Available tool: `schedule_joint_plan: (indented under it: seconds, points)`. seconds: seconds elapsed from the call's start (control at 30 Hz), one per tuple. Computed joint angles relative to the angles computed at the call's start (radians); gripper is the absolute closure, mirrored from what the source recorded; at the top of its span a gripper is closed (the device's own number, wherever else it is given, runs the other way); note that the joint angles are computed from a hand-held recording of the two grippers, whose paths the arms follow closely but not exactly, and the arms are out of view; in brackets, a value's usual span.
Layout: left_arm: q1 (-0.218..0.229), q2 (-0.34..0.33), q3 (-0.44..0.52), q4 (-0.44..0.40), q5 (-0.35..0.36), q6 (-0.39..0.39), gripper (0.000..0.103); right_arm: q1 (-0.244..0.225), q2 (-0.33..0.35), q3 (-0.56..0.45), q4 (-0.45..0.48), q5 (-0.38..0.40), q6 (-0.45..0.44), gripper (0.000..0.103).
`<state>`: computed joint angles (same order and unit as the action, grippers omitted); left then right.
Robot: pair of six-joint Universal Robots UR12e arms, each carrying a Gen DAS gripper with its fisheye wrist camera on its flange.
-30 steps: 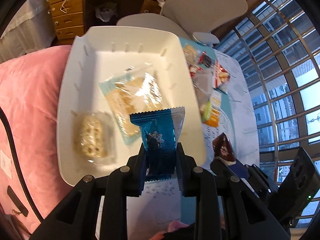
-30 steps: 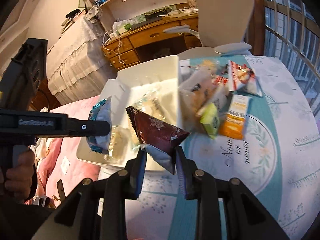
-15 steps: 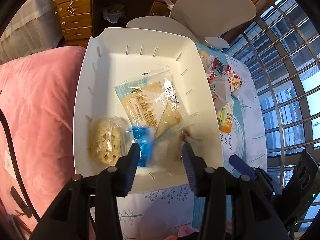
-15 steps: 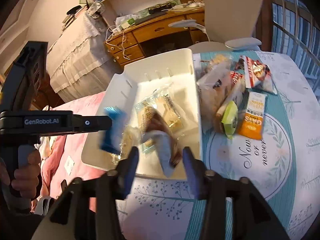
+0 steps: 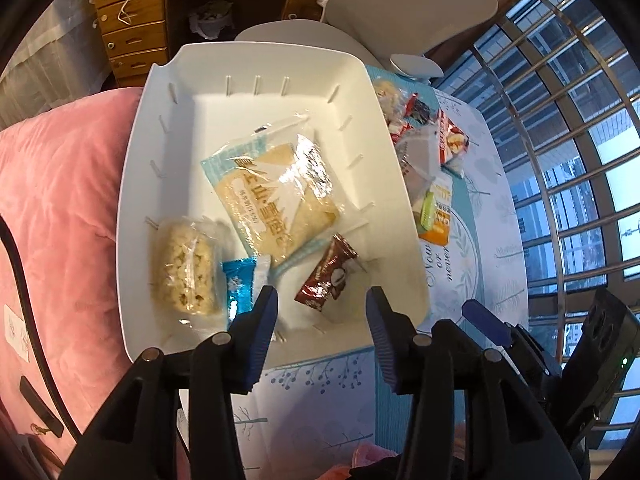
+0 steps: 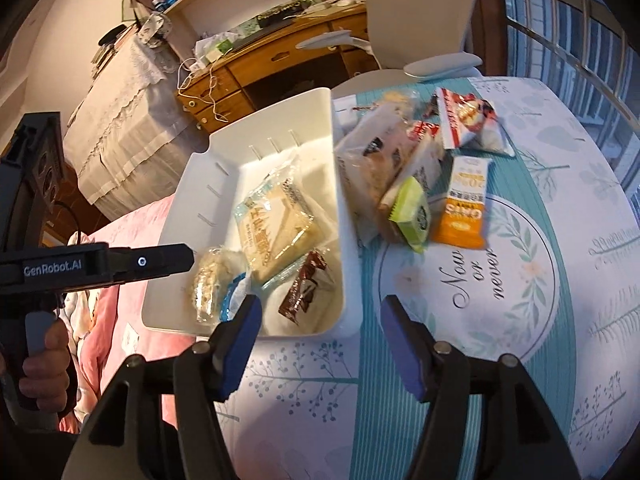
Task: Organize snacks
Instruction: 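Move both open tools back toward the remaining snacks on the plate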
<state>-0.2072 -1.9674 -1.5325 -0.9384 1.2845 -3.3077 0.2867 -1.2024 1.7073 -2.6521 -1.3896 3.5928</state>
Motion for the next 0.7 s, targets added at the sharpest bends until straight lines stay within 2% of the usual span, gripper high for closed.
schedule_joint_plan:
  seconds: [0.17, 0.3, 0.7]
  points:
    - [-0.016, -0.002, 0.011, -0.036, 0.004, -0.014, 0.059, -0.016, -0.014, 0.012, 0.027, 0.015, 0.014, 0.041]
    - [-0.027, -0.002, 0.01, -0.023, -0.012, -0.031, 0.059, -0.032, -0.031, 0.025, 0.045, 0.025, 0.008, 0.041]
    - [-0.083, -0.02, 0.037, 0.02, -0.003, -0.171, 0.059, -0.108, -0.064, 0.056, 0.101, 0.087, -0.069, 0.041]
